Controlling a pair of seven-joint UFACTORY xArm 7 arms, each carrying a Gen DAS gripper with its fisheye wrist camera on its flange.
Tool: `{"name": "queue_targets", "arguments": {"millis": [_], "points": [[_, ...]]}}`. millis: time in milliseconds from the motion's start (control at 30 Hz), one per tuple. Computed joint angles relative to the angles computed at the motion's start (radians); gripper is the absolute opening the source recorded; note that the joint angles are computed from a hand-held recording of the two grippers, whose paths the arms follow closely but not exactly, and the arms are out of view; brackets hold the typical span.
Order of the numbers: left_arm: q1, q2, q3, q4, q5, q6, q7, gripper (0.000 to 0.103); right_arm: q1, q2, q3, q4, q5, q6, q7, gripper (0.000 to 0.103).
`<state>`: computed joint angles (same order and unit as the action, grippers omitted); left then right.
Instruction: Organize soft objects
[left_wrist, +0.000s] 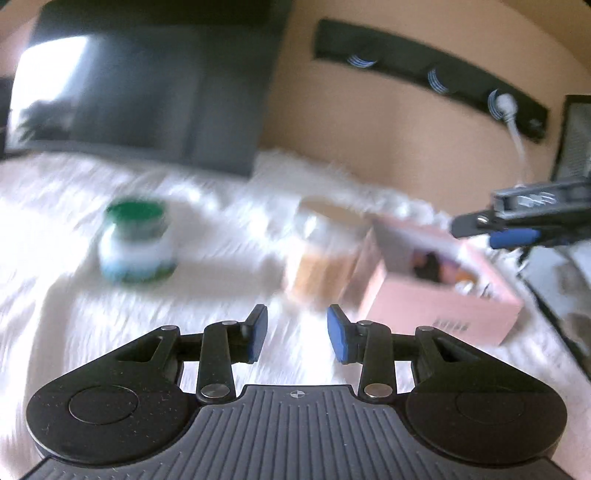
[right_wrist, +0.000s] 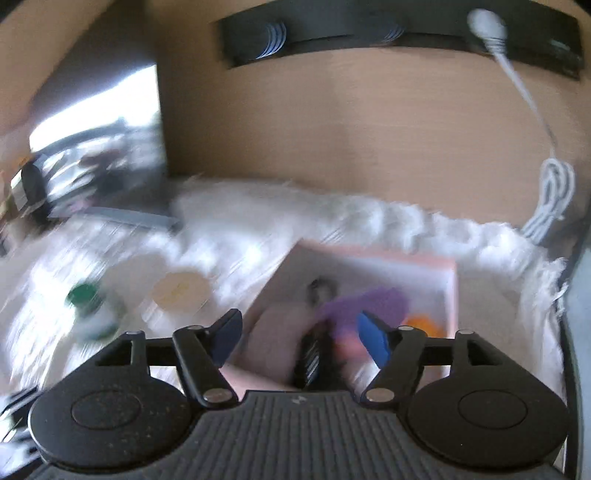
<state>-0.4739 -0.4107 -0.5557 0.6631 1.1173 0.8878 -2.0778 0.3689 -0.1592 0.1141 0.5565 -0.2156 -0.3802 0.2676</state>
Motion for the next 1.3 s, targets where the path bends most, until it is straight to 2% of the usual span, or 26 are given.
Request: {"name": "queue_targets", "arguments": {"millis": [100,200,300,367,400,433,467,533,600,667,800,1000,1300], "points": [[-0.024,0.050,-0.067,0.021,-0.031,0.111,-0.065,0.039,0.030,-0.014,-0.007,-0.082,-0.079,-0.015,-0.024,0.071],[-0.061,0.118,-0.076,0.054,-0.030,0.163,-0.097,0.039,0.026,0.022,0.025,-0.127,-0.086,-0.025,-0.091,0.071],[-0.092,0.194,-0.049,0.095,-0.035,0.174,-0.089,0.039,-0.006,0.093,0.127,-0.141,0.117,-0.053,-0.288,0.071],[-0.113,0.225,-0.022,0.111,-0.041,0.170,-0.072,0.039,0.005,0.133,0.144,-0.135,0.226,-0.069,-0.370,0.072],[-0.125,0.234,-0.011,0.114,-0.041,0.167,-0.073,0.039,0.014,0.137,0.132,-0.143,0.225,-0.074,-0.356,0.079],[-0.139,0.236,-0.002,0.110,-0.040,0.168,-0.086,0.039,0.021,0.147,0.116,-0.156,0.205,-0.121,-0.323,0.087],[-0.150,0.227,0.014,0.101,-0.040,0.156,-0.097,0.039,0.027,0.156,0.111,-0.162,0.226,-0.145,-0.331,0.090],[-0.172,0.231,0.035,0.099,-0.039,0.157,-0.103,0.039,0.057,0.193,0.124,-0.157,0.362,-0.199,-0.419,0.103],[-0.194,0.263,0.045,0.131,-0.053,0.197,-0.067,0.039,0.051,0.206,0.126,-0.161,0.387,-0.223,-0.394,0.103],[-0.220,0.310,0.054,0.176,-0.067,0.252,-0.008,0.040,0.081,0.211,0.106,-0.158,0.433,-0.228,-0.416,0.103],[-0.269,0.346,0.087,0.212,-0.074,0.303,0.014,0.040,0.070,0.234,0.089,-0.176,0.372,-0.295,-0.393,0.103],[-0.297,0.356,0.112,0.224,-0.082,0.317,0.010,0.041,0.079,0.249,0.088,-0.199,0.376,-0.361,-0.400,0.103],[-0.305,0.351,0.123,0.224,-0.092,0.319,0.002,0.041,0.067,0.256,0.082,-0.207,0.334,-0.387,-0.395,0.103]]}}
